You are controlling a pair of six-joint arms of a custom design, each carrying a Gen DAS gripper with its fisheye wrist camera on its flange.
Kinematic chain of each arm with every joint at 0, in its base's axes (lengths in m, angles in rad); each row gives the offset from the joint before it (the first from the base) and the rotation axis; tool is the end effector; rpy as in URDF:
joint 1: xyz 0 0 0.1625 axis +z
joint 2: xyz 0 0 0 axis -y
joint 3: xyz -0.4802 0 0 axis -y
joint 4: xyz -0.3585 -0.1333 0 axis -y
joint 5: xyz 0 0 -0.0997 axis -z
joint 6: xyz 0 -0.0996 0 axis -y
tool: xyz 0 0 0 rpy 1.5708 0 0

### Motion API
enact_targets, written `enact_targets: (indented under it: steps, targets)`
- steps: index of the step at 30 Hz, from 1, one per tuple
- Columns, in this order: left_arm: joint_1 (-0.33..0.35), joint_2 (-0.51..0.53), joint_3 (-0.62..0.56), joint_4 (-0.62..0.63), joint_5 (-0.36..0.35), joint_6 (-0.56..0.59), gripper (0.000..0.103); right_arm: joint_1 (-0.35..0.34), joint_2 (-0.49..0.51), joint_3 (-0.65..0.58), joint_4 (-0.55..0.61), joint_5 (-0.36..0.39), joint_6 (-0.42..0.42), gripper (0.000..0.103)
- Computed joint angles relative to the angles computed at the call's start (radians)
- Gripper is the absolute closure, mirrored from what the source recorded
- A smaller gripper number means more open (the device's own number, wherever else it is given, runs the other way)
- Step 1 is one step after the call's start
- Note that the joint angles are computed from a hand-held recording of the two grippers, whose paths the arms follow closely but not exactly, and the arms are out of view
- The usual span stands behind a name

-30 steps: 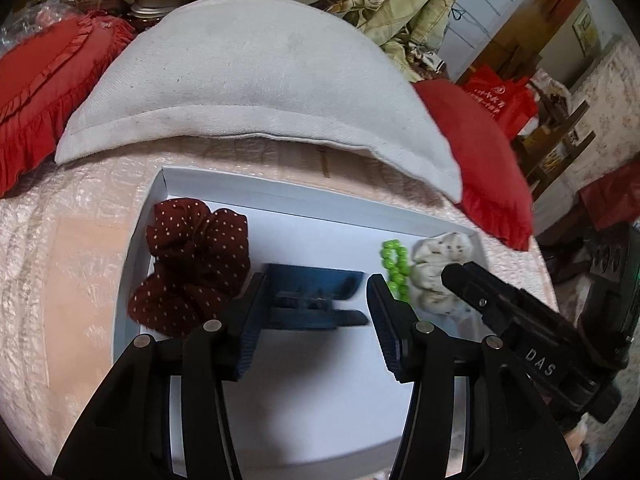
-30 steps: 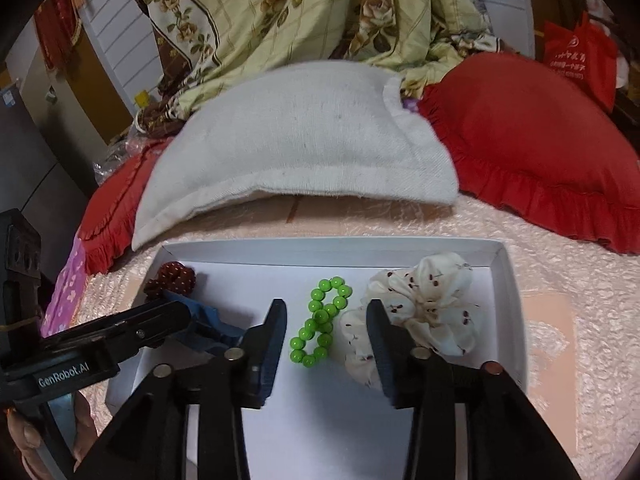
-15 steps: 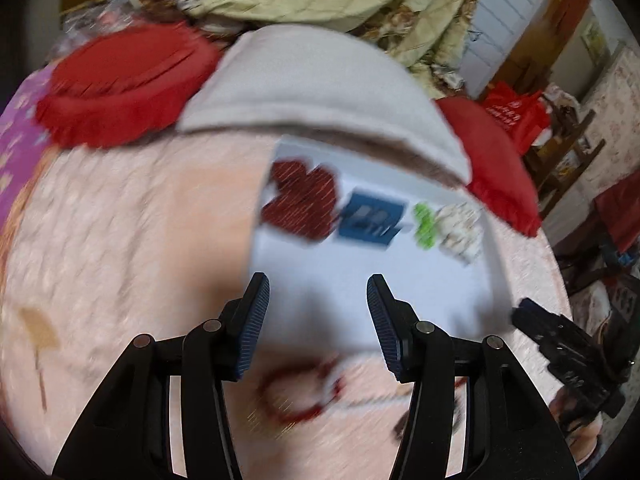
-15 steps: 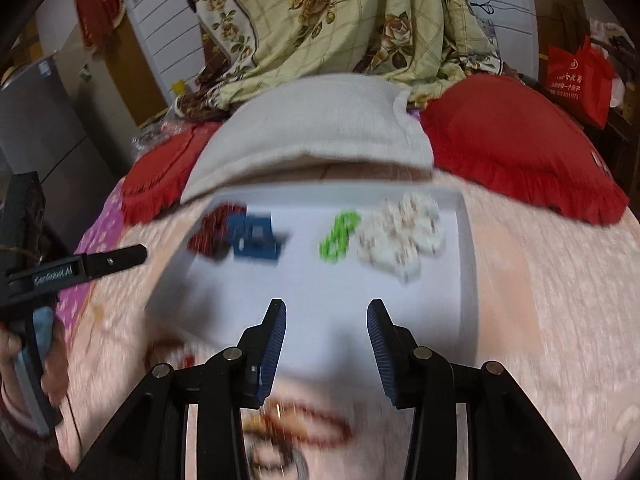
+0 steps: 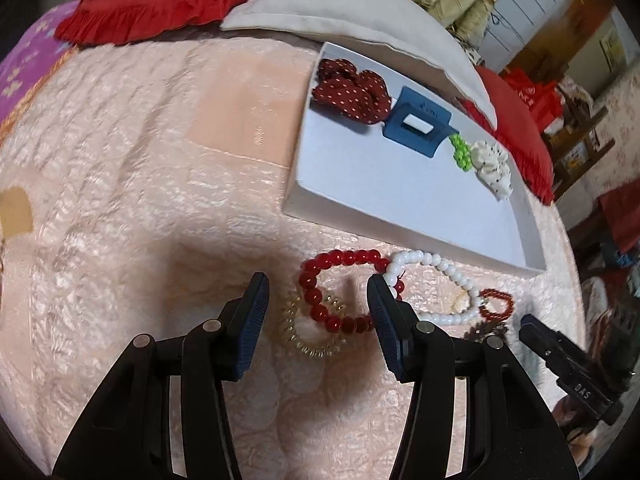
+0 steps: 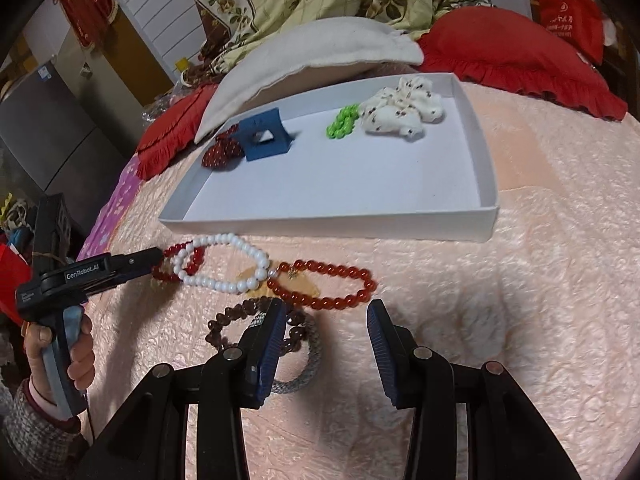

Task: Organize jewelry
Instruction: 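Grasp the red bead bracelet with the left gripper while the right reaches the brown wooden bead bracelet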

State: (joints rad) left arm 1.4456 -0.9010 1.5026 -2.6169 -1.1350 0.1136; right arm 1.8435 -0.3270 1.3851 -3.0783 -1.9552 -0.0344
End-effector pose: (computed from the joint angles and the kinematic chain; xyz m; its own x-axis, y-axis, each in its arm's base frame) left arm 0.0838 -0.7388 0.2974 -0.9034 0.0351 -0.4274 0.2165 0.8976 -0.3840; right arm 0.2972 -0.7066 -0.0355 -0.9277 -0.1226 0.3525 -0.2747 0.8637 -0.4226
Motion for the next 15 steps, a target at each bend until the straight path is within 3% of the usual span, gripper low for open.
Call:
enact_targets:
  steps: [4, 5, 6, 8, 9, 10, 15]
  targets:
    - [-0.011, 0.012, 0.012, -0.039, 0.037, 0.059, 0.054, 0.003, 0.016, 0.001, 0.000, 0.004, -0.012, 0.063]
    - [-0.016, 0.015, 0.015, -0.042, 0.050, 0.079, 0.059, 0.006, 0.022, -0.001, -0.006, -0.006, -0.022, 0.063]
    - [-0.022, 0.019, 0.018, -0.045, 0.077, 0.101, 0.083, 0.015, 0.033, -0.005, -0.030, -0.034, -0.047, 0.065]
    - [-0.026, 0.020, 0.025, -0.054, 0.091, 0.109, 0.083, 0.028, 0.050, -0.017, -0.042, -0.084, -0.078, 0.074]
    - [-0.026, 0.017, 0.033, -0.052, 0.091, 0.100, 0.083, 0.029, 0.051, -0.017, -0.045, -0.074, -0.085, 0.084]
    - [-0.027, 0.011, 0.040, -0.051, 0.091, 0.097, 0.088, 0.027, 0.048, -0.015, -0.035, -0.059, -0.079, 0.088]
    - [-0.038, -0.051, 0.146, -0.083, 0.107, 0.099, 0.095, 0.049, 0.037, 0.031, -0.062, -0.105, -0.089, 0.090]
